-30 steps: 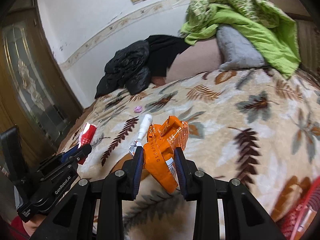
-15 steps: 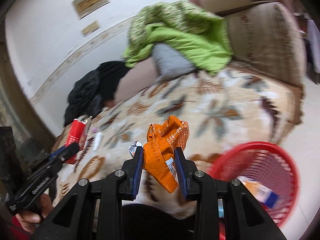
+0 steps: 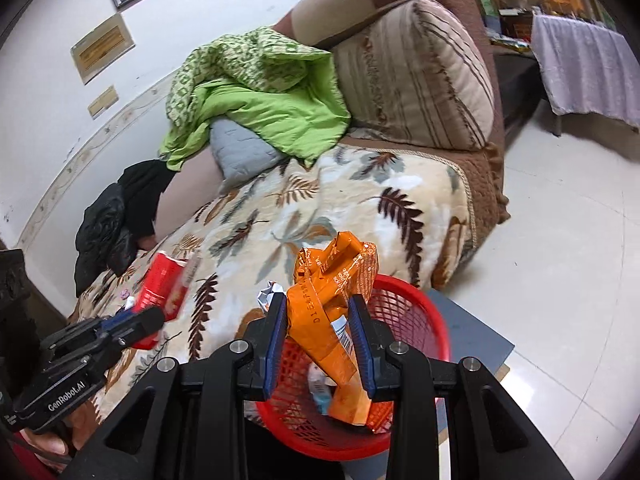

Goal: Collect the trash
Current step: 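Carry red box and orange wrapper to the wastebasket and release them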

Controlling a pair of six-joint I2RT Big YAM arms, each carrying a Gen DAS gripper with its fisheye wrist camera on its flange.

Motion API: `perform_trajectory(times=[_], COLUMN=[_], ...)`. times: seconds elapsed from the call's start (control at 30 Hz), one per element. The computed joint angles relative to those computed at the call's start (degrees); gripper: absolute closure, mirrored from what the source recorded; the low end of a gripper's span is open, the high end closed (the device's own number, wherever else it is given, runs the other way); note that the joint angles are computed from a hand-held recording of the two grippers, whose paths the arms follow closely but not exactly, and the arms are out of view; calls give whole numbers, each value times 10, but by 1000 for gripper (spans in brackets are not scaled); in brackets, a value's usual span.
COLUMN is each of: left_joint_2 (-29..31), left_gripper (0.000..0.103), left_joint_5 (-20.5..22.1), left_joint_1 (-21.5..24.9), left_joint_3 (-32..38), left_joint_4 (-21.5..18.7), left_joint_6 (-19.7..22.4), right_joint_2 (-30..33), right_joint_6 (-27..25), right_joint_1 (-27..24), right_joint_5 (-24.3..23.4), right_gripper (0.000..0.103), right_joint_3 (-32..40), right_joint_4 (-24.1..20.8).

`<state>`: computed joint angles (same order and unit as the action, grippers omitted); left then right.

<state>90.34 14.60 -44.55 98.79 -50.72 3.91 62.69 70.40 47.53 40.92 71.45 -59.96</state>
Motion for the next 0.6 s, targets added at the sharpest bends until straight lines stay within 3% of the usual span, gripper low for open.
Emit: perform_trajectory(times=[0.27,0.3,0.33,0.37,0.6], left_joint_2=[49,53,60,62,47], left_gripper=[86,79,63,58,57], left_joint_5=[40,42,46,48,38], left_joint_1=[-3,-4,-3,-2,10], left_joint_3=[45,48,54,56,40], left_joint_4=[-29,-29,-36,-37,-29], left_joint_6=[-14,-19,-23,-27,-39], right_joint_2=[-11,-9,-8,-9,3], right_joint_6=[24,28,34,38,53], right_joint_1=[-24,-30,-33,-34,-21], right_joint_5=[-26,-33,-37,-38,-16], right_gripper=[66,62,59,54,51], right_joint_3=[-34,-34,-34,-36,-17], right_joint_4=[5,-3,-9,-11,-45])
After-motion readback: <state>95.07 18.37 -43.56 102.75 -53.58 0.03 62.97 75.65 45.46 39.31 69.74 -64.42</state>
